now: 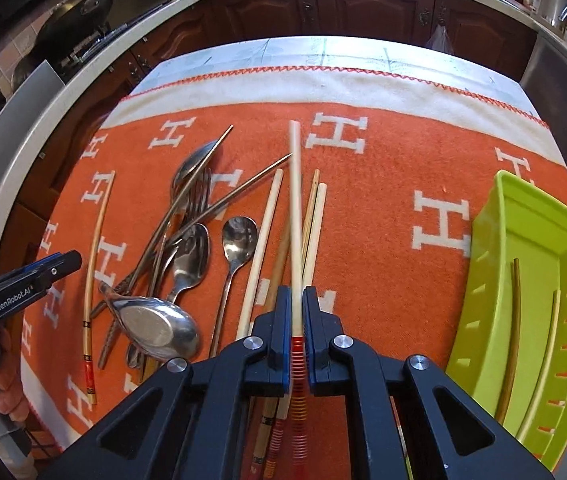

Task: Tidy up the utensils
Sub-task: 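Grasp a wooden chopstick with the left tool while the right tool grasps a red-banded chopstick, then carry both chopsticks into the green tray and open both tools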

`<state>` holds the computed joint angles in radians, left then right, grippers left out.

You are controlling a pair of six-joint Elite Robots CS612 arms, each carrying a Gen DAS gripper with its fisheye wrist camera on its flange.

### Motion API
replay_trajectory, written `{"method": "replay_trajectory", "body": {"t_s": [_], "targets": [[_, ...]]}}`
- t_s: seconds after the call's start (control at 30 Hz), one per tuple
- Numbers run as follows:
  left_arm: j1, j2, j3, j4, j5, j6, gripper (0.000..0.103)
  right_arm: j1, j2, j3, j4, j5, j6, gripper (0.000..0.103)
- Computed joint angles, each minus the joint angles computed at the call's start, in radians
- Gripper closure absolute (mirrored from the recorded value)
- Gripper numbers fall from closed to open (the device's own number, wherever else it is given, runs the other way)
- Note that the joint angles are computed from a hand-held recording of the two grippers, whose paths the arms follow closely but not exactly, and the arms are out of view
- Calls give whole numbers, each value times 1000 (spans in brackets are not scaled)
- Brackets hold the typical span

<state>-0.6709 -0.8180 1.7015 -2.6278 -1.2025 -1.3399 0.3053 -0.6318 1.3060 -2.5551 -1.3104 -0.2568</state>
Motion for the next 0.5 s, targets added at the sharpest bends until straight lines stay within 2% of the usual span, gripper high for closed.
{"method": "replay_trajectory", "body": {"t_s": [0.17, 0.33, 0.37, 0.43, 0.5], "targets": [[6, 26, -40, 36, -12, 25, 67, -11, -21, 25, -19, 40, 19, 98], [-4, 41, -77, 119, 36, 37, 68, -21, -39, 49, -29, 68, 32, 98], [-5, 42, -75, 111, 39, 38, 75, -22, -42, 53, -31, 73, 38, 98], [-8, 42, -73, 101, 43, 37, 97, -28, -50, 65, -38, 89, 49, 98], [-9, 38, -68, 101, 39, 27, 99, -33, -56, 75, -45, 104, 60, 98]]}}
